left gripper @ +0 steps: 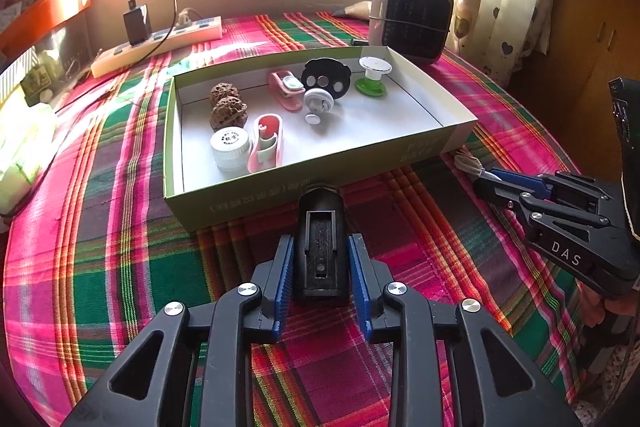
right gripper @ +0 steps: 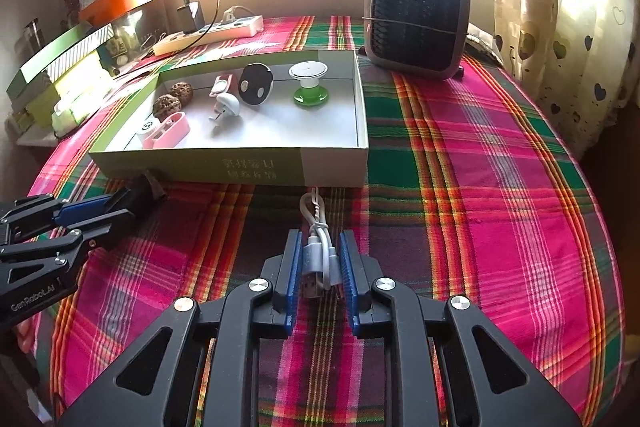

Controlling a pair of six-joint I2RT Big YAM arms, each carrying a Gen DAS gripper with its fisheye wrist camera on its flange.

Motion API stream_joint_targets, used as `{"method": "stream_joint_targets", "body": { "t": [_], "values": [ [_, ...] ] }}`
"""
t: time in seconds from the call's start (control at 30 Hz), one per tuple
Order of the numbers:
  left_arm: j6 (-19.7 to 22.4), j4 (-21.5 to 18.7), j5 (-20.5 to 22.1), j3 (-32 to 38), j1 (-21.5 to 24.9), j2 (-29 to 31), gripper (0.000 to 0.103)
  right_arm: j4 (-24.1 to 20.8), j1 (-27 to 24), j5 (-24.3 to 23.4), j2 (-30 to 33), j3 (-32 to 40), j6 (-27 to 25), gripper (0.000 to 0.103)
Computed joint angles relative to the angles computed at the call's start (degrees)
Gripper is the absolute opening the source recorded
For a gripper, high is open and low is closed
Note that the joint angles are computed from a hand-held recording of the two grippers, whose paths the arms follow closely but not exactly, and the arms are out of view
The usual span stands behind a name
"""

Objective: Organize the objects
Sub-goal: 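Carry the black device and white cable over the box with both grippers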

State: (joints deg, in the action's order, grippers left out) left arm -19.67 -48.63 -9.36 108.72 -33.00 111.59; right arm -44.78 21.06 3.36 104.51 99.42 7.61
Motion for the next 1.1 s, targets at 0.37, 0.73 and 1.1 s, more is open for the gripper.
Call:
{"method": "stream_joint_targets", "body": {
  "t": [0.37, 0.73, 1.1],
  "values": [
    [0.1, 0.5, -0.3, -0.7, -0.2, -0.6, 0.025, 1.0, 0.4, -1.0, -0.9, -0.7, -0.5, 0.020],
    [-1.6, 0.0, 1.5, -0.1, 0.2, 0.4, 0.025, 1.0, 0.6, -1.3, -1.0, -0.9, -0.4, 0.020],
    [-1.6, -1.1, -0.7, 2.0, -0.2, 1.8, 0.025, 1.0, 0.8, -1.7, -0.7, -0.6, -0.7, 0.020]
  ]
}}
